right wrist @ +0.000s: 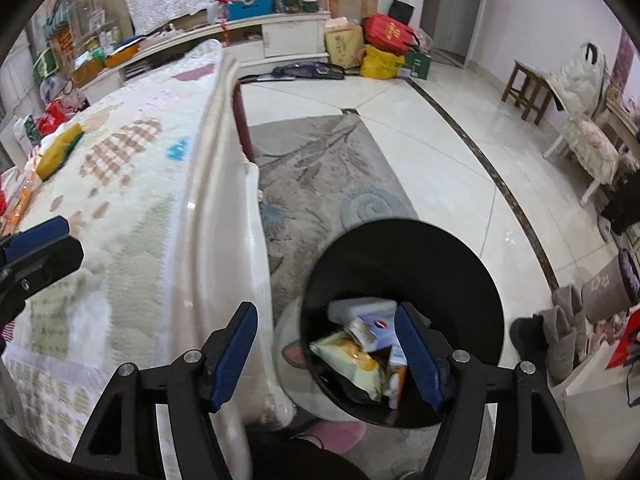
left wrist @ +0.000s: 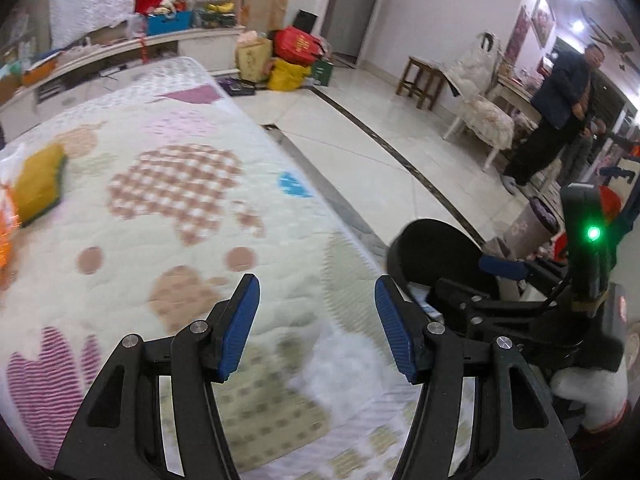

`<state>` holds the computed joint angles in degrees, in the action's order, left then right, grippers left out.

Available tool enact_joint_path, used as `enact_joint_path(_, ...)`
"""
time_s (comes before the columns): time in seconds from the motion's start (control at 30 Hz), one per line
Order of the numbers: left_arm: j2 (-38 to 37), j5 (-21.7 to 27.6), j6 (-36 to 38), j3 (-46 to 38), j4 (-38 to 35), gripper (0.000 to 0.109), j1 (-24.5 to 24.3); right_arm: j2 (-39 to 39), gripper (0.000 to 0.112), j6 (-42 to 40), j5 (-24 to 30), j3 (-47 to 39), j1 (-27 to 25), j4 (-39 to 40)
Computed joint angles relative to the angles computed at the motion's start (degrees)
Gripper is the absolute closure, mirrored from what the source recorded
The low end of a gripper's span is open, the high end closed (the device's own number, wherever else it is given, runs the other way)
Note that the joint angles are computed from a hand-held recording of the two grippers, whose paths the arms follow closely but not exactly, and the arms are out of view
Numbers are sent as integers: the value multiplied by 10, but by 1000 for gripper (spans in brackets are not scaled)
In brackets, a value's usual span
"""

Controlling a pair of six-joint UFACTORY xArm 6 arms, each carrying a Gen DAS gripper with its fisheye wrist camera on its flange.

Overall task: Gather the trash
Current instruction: 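Move both tools back over the quilt toward the red bag and snack packet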

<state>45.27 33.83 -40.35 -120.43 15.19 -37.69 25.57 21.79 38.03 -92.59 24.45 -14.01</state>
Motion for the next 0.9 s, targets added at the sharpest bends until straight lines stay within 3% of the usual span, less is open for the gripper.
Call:
enact_joint_path(0.47, -192, -73, -203, 292, 182, 50, 53, 66, 38, -19, 11, -134, 60, 6)
enact_joint_path(0.9, -380, -126, -349, 551, 287, 47, 129, 231, 37, -88, 84, -390, 128, 88)
